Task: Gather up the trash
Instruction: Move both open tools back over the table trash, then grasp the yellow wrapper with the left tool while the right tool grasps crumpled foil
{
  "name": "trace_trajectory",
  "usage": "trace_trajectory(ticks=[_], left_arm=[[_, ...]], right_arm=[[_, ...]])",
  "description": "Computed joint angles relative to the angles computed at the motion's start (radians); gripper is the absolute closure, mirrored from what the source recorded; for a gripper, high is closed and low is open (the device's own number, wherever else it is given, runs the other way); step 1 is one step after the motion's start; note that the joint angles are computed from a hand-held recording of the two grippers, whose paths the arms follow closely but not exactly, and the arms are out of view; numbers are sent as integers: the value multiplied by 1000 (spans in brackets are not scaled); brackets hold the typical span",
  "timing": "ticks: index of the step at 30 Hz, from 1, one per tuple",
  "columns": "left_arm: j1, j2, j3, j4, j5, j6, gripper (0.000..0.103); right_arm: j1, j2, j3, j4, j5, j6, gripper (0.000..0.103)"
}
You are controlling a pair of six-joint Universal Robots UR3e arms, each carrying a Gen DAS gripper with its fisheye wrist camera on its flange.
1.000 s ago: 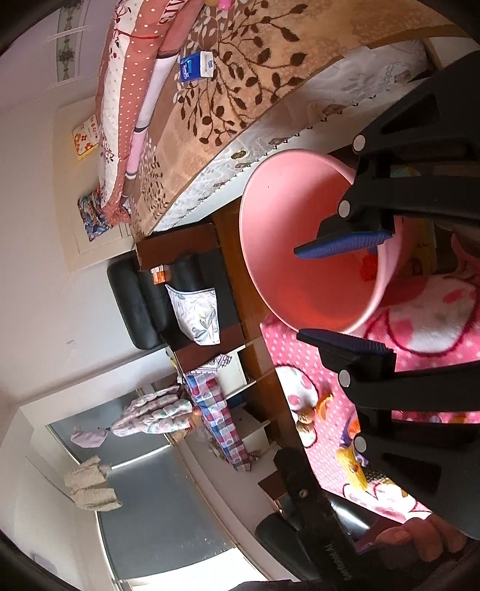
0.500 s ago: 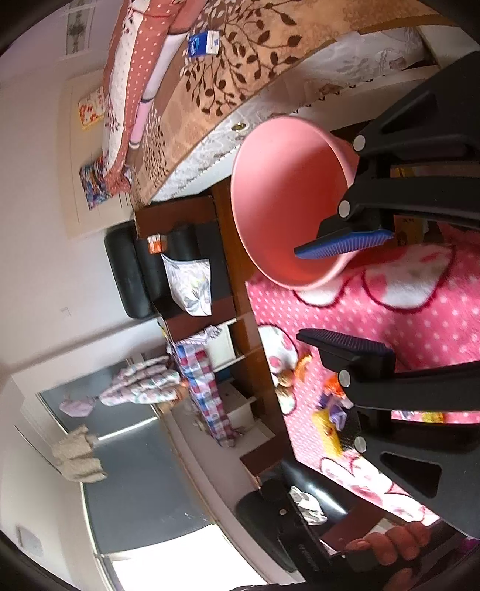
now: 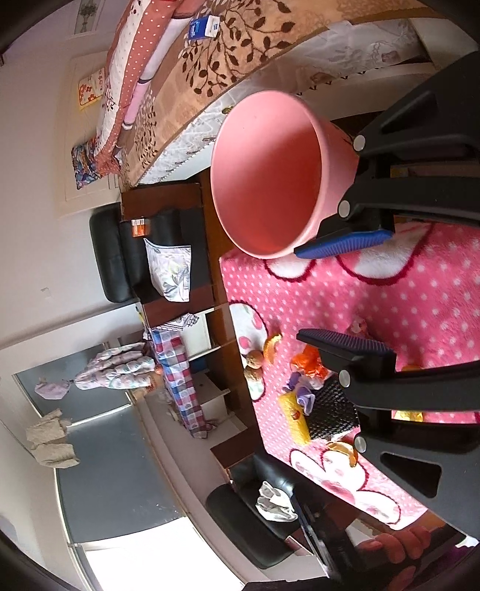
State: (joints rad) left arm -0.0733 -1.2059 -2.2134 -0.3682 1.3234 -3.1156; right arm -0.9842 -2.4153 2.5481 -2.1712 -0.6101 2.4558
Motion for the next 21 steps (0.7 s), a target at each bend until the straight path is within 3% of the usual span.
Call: trace_trajectory(ticks=[4, 11, 21], left_arm=[[25, 28, -60, -31, -74, 64, 44], [1, 15, -148, -35, -97, 197, 44], [-44, -155, -157, 56, -91, 298, 44]], right_arm=[[52, 17, 12, -73, -41, 52, 63], [135, 82, 20, -146, -90, 111, 63], [183, 195, -49, 0, -87, 99, 63]])
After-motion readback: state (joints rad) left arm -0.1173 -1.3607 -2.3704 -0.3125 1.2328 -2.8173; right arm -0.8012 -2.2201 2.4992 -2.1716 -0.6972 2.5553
